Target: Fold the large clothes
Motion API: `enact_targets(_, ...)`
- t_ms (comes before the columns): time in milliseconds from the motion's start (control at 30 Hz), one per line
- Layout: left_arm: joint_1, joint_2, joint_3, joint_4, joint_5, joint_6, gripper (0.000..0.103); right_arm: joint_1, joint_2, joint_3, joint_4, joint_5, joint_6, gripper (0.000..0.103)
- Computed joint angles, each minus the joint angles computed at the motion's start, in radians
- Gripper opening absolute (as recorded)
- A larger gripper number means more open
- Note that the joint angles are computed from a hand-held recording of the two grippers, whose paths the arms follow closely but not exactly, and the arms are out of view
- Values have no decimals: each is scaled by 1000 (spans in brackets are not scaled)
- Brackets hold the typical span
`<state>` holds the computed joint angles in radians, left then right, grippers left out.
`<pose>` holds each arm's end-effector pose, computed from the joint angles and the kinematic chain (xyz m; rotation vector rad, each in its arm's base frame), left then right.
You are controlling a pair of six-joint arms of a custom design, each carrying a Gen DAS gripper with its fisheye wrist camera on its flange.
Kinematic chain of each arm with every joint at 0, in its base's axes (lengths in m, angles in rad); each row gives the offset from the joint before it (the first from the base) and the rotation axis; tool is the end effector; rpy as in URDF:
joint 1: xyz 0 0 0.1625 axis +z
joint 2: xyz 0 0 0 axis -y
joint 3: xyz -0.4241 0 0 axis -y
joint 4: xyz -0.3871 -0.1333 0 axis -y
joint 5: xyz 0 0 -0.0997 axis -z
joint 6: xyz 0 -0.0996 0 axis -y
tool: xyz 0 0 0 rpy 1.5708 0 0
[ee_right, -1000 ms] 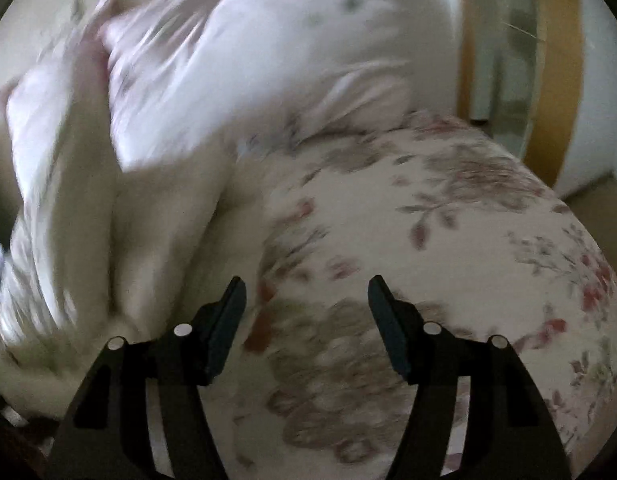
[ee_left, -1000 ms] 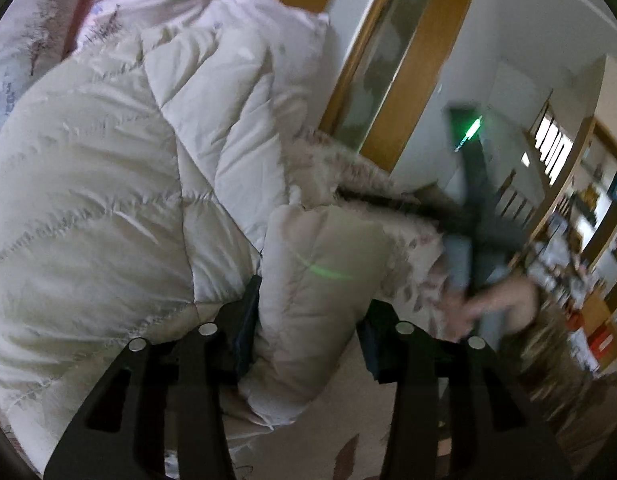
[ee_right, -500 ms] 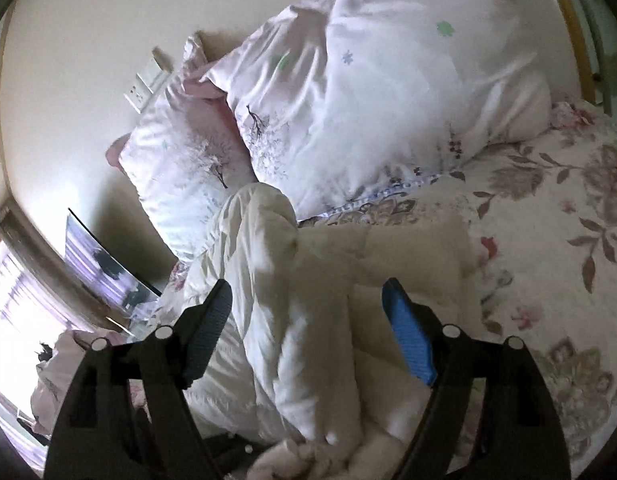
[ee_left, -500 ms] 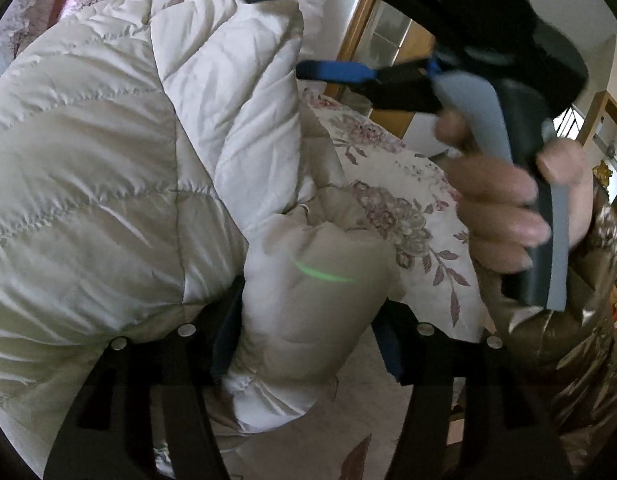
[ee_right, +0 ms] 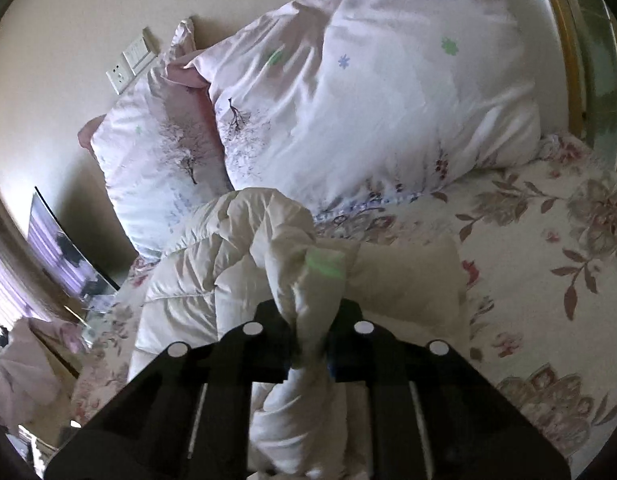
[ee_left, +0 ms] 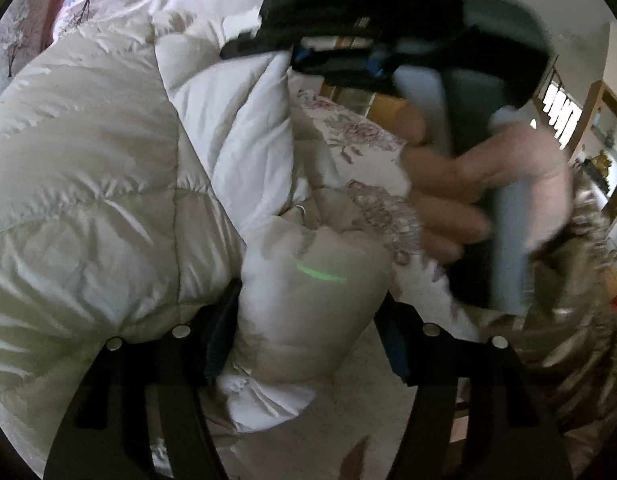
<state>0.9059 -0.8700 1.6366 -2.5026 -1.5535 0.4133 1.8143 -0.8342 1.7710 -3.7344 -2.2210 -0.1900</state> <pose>-0.3053 -0.6082 0.1363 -1.6035 -2.6848 0.2603 0.2209 -0.5865 0.2319 -0.0352 -2.1719 1.5065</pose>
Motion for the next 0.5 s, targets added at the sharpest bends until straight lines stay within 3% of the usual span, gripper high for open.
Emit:
enact_targets(100, 15, -41, -21, 58, -60, -6, 64, -16, -10, 10, 7, 8, 20, 13)
enact_targets(233, 30, -98, -40, 14, -79, -4, 66, -37, -33, 36, 17, 36, 48, 14)
enact_targets(367, 41, -100, -86, -89, 40, -10, 70, -51, -43, 46, 30, 54, 67, 16)
enact_targets(500, 56, -27, -199, -90, 182, -21, 70, -61, -47, 45, 49, 69, 80, 17)
